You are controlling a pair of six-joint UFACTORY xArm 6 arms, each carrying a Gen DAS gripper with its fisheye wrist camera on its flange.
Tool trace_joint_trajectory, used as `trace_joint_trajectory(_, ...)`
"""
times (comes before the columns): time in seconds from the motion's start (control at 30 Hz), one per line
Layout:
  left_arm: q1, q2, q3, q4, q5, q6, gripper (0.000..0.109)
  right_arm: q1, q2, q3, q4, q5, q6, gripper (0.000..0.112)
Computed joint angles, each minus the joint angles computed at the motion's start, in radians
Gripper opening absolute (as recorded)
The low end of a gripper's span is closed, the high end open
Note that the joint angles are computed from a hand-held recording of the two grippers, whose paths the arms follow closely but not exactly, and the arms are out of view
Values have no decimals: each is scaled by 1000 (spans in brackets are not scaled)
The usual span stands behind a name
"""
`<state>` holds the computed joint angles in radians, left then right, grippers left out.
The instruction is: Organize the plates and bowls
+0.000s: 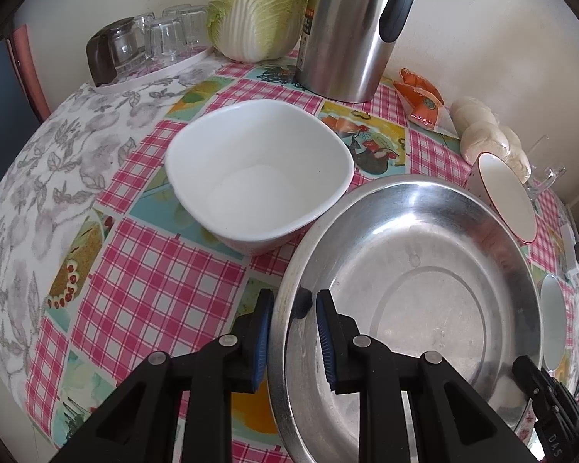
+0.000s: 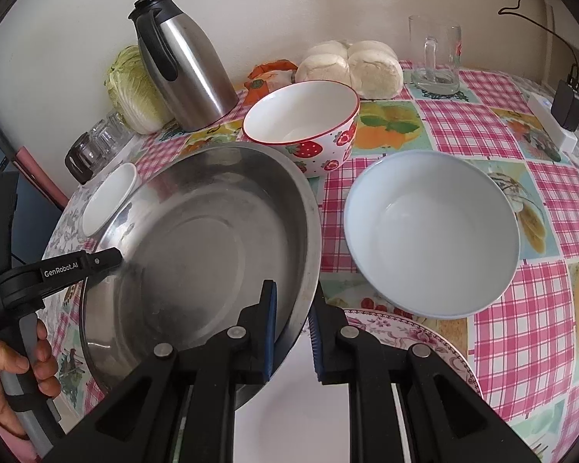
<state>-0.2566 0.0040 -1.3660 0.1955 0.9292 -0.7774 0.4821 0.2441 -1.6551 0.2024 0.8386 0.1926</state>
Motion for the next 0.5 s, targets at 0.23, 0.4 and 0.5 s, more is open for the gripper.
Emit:
trace_joint_trajectory(0.23,-7,-11,5,14,28,-6,27,7,-6,7,-11,3,-6,19)
trace_joint_trajectory(0.4,-19,-37,9,41,56,-23,52,4,-21,17,9,16,-10,30)
trace_joint_trajectory(0.5,-29,-67,27,50,58,-36,63,9,-48,41,7,9,-16,41)
